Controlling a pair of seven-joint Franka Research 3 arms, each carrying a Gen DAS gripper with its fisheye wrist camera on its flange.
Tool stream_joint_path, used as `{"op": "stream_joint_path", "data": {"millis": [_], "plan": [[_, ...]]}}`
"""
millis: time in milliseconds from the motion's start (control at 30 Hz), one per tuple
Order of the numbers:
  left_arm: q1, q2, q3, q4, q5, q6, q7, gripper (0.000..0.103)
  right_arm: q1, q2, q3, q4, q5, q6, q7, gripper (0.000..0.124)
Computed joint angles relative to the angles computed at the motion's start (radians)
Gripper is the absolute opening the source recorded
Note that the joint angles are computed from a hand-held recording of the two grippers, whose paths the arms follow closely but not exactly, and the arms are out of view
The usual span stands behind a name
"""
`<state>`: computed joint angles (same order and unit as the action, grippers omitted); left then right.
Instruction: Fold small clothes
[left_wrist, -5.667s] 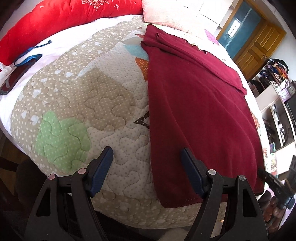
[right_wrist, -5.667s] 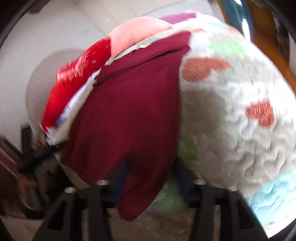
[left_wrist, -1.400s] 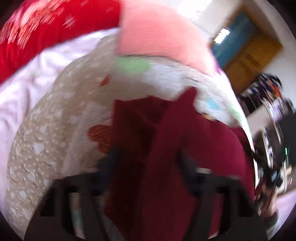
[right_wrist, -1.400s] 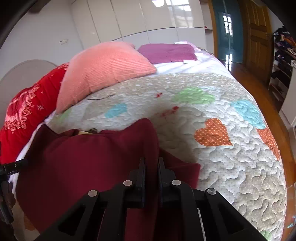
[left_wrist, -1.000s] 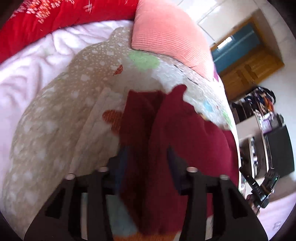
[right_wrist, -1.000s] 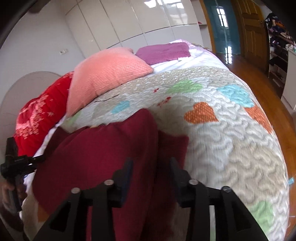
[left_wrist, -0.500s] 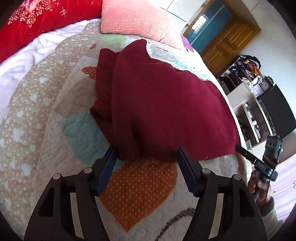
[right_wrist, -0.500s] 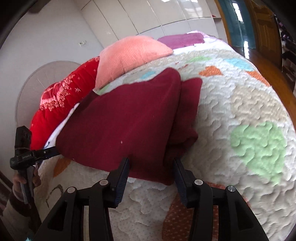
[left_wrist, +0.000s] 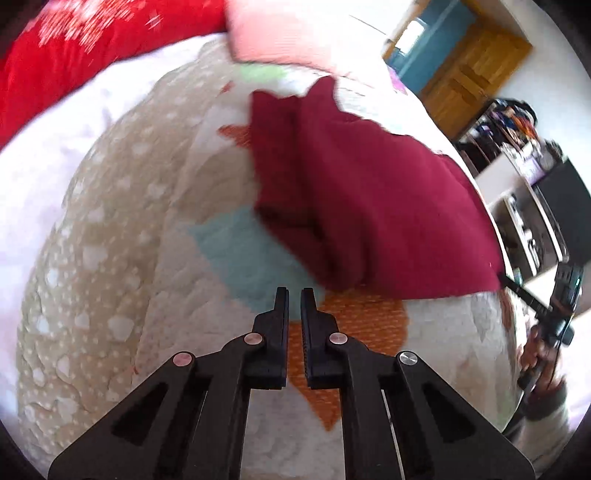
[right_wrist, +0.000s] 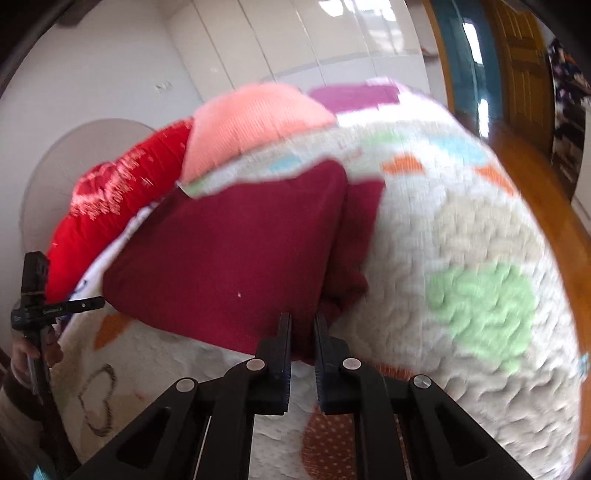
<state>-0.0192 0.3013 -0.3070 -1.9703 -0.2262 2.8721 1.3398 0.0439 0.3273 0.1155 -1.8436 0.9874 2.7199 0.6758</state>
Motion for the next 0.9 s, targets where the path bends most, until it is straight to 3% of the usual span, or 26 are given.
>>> {"op": "stream_joint_path", "data": {"millis": [133, 200, 267, 300, 400, 467, 500, 533, 567, 633, 767, 833, 900], "plan": [[0.054, -0.031, -0.071, -0.047, -0.097, 0.074, 0.093, 0.006, -0.026, -0.004, 0.010, -0.004, 0.052, -0.039, -0.009, 0.010], [0.062, -0.041, -0.093, -0.052, -0.119, 0.100, 0.147, 0.021, -0.026, -0.030, 0.009, -0.018, 0.076, -0.042, -0.040, 0.009], [0.029, -0.039, -0.067, -0.044, -0.087, 0.115, 0.134, 0.058, -0.017, -0.049, 0.006, -0.033, 0.096, -0.015, -0.086, 0.011], [0.014, -0.032, -0.052, -0.038, -0.069, 0.123, 0.114, 0.061, -0.011, -0.054, 0.002, -0.037, 0.099, -0.001, -0.101, 0.012], [0.063, 0.008, -0.110, 0.001, -0.111, 0.115, 0.158, 0.061, 0.000, -0.049, -0.009, -0.028, 0.097, 0.000, -0.086, 0.016], [0.023, 0.031, -0.068, 0.031, -0.060, 0.101, 0.119, 0.059, 0.003, -0.041, -0.013, -0.023, 0.089, -0.012, -0.072, 0.017], [0.004, 0.045, -0.046, 0.049, -0.027, 0.081, 0.092, 0.053, 0.005, -0.034, -0.016, -0.017, 0.075, -0.022, -0.063, 0.017], [0.017, 0.065, -0.058, 0.074, -0.029, 0.053, 0.102, 0.032, 0.006, -0.026, -0.017, -0.011, 0.061, -0.032, -0.056, 0.017], [0.058, 0.088, -0.105, 0.099, -0.083, 0.027, 0.160, 0.022, 0.008, -0.017, -0.018, -0.004, 0.047, -0.040, -0.047, 0.017], [0.071, 0.097, -0.120, 0.111, -0.086, 0.024, 0.175, 0.015, 0.007, -0.001, -0.014, 0.010, 0.036, -0.043, -0.036, 0.015], [0.101, 0.037, -0.147, 0.055, -0.114, 0.055, 0.279, 0.012, -0.014, -0.010, 0.003, 0.013, 0.105, -0.013, -0.060, 0.004], [0.115, 0.035, -0.153, 0.045, -0.151, 0.050, 0.313, 0.011, -0.003, -0.011, -0.011, 0.011, 0.080, 0.023, -0.036, 0.001], [0.095, 0.052, -0.124, 0.055, -0.153, 0.022, 0.293, 0.011, -0.001, 0.010, -0.030, 0.026, 0.021, 0.001, 0.036, 0.001]]}}
